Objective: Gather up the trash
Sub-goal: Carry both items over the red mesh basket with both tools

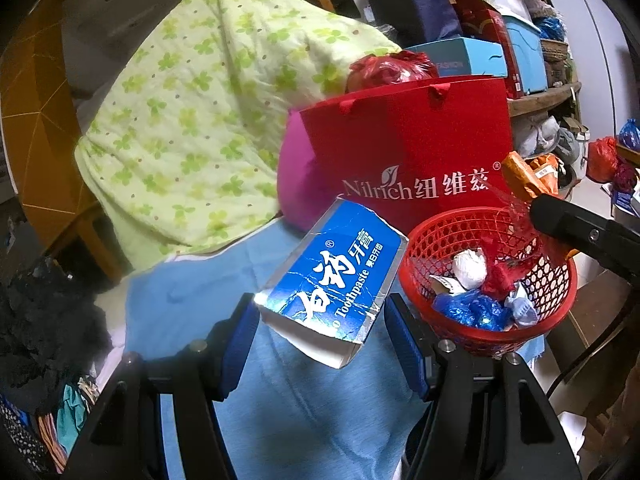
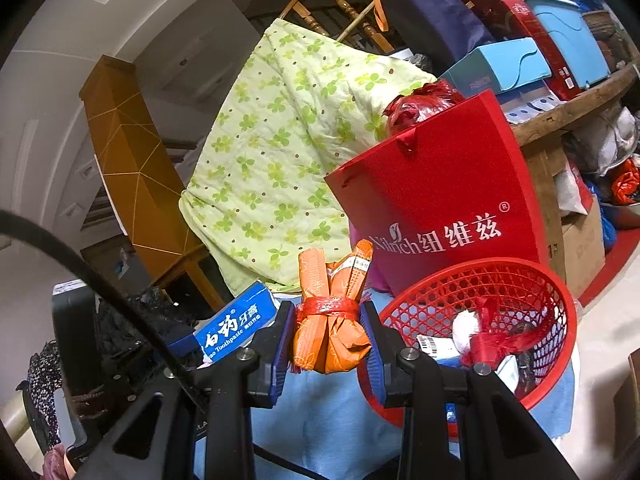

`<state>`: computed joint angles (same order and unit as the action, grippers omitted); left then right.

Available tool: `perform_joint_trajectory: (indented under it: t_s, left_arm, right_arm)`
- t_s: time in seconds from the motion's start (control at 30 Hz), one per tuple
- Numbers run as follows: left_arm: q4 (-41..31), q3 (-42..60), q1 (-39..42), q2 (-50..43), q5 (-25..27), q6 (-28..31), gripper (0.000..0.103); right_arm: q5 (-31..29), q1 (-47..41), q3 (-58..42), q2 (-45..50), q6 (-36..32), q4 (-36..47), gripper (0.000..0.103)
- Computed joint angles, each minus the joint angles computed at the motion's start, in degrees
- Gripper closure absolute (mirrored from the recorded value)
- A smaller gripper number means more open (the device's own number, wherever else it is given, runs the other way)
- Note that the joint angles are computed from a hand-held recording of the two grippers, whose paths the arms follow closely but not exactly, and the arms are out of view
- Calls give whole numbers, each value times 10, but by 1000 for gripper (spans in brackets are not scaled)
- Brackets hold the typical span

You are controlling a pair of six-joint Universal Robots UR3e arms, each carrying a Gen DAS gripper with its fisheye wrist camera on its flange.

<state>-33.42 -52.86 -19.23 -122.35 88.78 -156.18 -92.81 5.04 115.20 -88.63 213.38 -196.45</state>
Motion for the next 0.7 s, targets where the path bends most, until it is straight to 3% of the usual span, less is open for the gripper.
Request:
perform_joint_trajectory:
  t_s: [0.7]
  left_arm:
    - [-39, 86, -39, -54, 14, 17, 37]
  right_arm:
    - [18, -44, 61, -40, 19, -20, 68]
